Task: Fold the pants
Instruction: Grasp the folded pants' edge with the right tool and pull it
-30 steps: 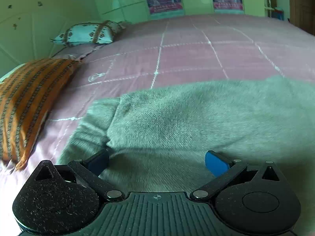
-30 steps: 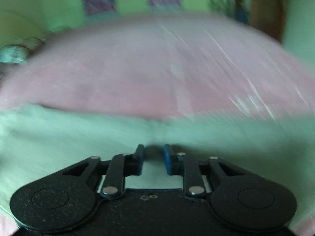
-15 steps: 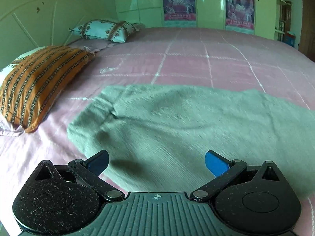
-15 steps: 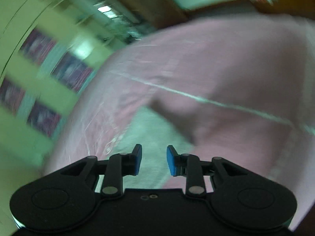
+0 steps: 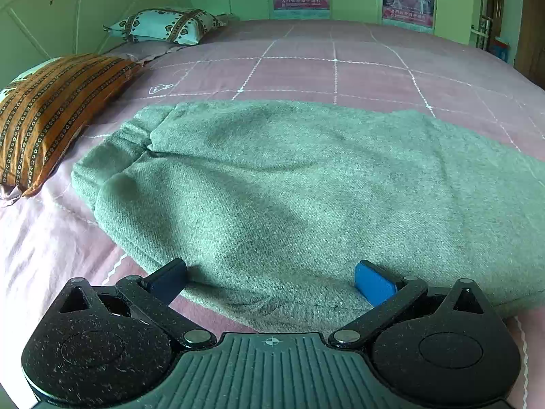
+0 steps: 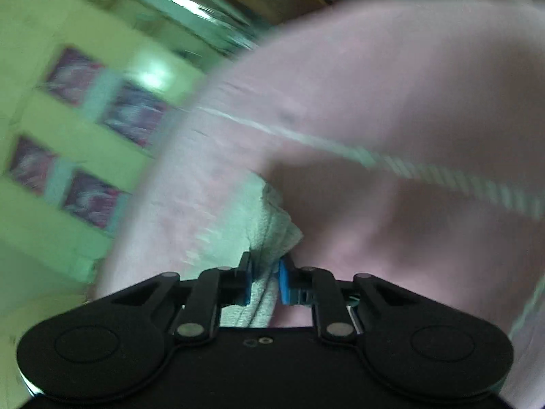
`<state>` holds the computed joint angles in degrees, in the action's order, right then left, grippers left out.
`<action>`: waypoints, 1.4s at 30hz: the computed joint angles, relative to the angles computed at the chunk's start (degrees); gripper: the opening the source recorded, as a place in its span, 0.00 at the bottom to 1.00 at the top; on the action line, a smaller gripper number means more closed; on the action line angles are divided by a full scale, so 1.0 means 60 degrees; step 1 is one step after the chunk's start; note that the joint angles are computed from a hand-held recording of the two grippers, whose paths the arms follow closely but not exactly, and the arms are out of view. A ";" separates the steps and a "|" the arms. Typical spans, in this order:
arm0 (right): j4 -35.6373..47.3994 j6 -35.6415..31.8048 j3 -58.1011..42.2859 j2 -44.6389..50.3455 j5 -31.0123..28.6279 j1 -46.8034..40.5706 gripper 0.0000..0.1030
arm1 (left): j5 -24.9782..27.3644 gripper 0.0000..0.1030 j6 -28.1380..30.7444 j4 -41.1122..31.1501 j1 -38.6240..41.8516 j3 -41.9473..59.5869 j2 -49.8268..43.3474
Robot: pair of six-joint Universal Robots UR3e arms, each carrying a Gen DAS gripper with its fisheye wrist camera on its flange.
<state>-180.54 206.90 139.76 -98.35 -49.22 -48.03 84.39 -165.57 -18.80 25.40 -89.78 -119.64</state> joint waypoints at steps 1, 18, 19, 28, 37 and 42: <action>-0.0261 -0.0137 0.0336 -0.0211 0.0044 -0.0112 0.07 | 0.0125 1.00 -0.0136 -0.0220 -0.0085 0.0106 0.0055; 0.0817 -0.0612 -0.0474 0.0802 -0.1228 0.0826 0.20 | 0.0707 1.00 -0.2684 -0.1582 -0.6210 0.3351 -0.1625; 0.0839 -0.0840 -0.0068 0.0563 -0.0804 0.0373 0.20 | 0.1006 1.00 -0.2701 -0.2043 -0.6511 0.3946 -0.1932; 0.0152 -0.0748 0.0340 0.0925 -0.0007 -0.0136 0.19 | 0.1908 1.00 -0.3247 -0.2142 -0.7005 0.4408 -0.2404; -0.0744 0.0279 0.0444 0.1383 -0.0255 0.0074 0.12 | 0.2288 1.00 -0.3580 -0.2046 -0.7224 0.4443 -0.2490; -0.0620 0.0266 0.0273 0.1393 -0.0467 0.0221 0.11 | 0.2303 1.00 -0.3618 -0.1797 -0.7235 0.4277 -0.2489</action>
<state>-184.26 208.50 141.39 -89.99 -52.02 -46.70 98.21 -187.27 -29.58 -18.01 -64.12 -134.57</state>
